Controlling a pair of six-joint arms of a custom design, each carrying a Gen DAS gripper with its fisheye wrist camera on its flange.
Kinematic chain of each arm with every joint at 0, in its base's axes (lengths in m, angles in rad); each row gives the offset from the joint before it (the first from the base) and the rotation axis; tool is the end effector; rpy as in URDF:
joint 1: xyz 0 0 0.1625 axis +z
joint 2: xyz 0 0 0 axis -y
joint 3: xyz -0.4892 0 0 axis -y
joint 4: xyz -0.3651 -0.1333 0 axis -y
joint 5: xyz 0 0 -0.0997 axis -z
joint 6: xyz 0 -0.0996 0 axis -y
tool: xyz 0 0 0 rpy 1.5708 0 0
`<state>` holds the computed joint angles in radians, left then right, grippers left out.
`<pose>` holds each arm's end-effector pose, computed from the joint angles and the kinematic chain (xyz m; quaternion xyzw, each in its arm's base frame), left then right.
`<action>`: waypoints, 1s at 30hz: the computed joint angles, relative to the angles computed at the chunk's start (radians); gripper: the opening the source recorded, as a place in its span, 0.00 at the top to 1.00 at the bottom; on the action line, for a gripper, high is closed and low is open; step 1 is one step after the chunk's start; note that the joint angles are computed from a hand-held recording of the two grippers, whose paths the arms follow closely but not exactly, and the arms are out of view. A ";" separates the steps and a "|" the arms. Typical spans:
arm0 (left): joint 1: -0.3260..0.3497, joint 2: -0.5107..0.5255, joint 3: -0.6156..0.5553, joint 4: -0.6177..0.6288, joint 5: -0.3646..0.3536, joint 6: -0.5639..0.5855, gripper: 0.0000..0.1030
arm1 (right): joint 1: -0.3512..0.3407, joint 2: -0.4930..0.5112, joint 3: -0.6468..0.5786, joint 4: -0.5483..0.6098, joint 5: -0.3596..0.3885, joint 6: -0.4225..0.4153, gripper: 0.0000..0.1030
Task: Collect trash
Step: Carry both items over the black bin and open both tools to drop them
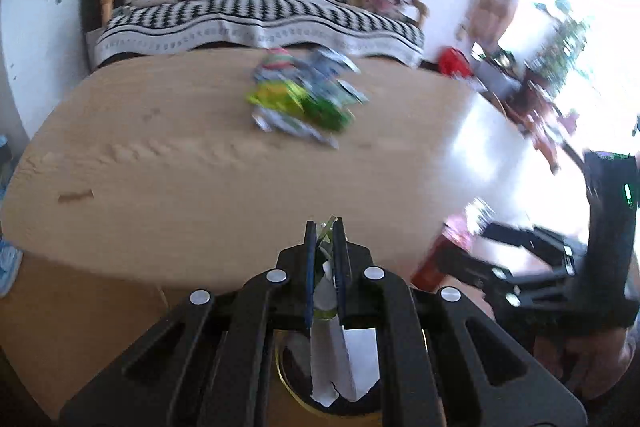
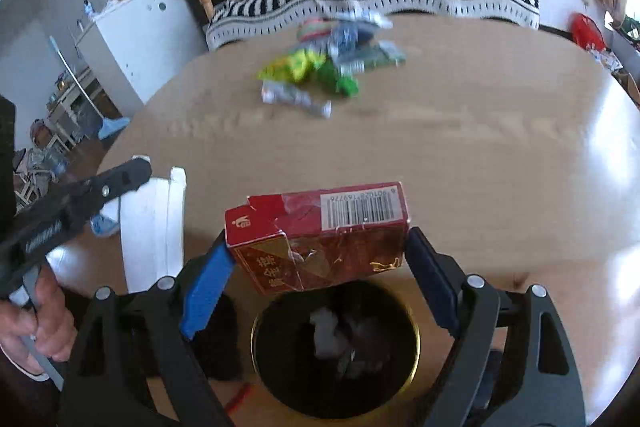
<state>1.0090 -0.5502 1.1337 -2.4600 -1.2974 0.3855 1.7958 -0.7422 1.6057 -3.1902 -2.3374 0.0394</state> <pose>-0.3149 -0.8010 0.1557 0.4281 0.8808 -0.1621 0.1209 0.2231 -0.6871 0.2318 -0.0575 -0.8711 0.3851 0.2994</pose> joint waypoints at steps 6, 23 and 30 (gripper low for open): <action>0.000 -0.072 0.220 -0.040 0.023 0.030 0.93 | 0.007 -0.021 0.125 0.020 -0.009 0.133 0.20; 0.016 0.043 0.200 -0.004 0.186 0.003 0.93 | -0.015 -0.047 0.165 0.149 -0.030 0.319 0.20; 0.016 0.051 0.197 -0.014 0.185 -0.003 0.93 | -0.019 -0.048 0.162 0.154 -0.029 0.323 0.20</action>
<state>1.0248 -0.4996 1.3307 -2.4743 -1.1127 0.3822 1.7772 -0.7903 1.7680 -3.0366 -2.3668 0.3622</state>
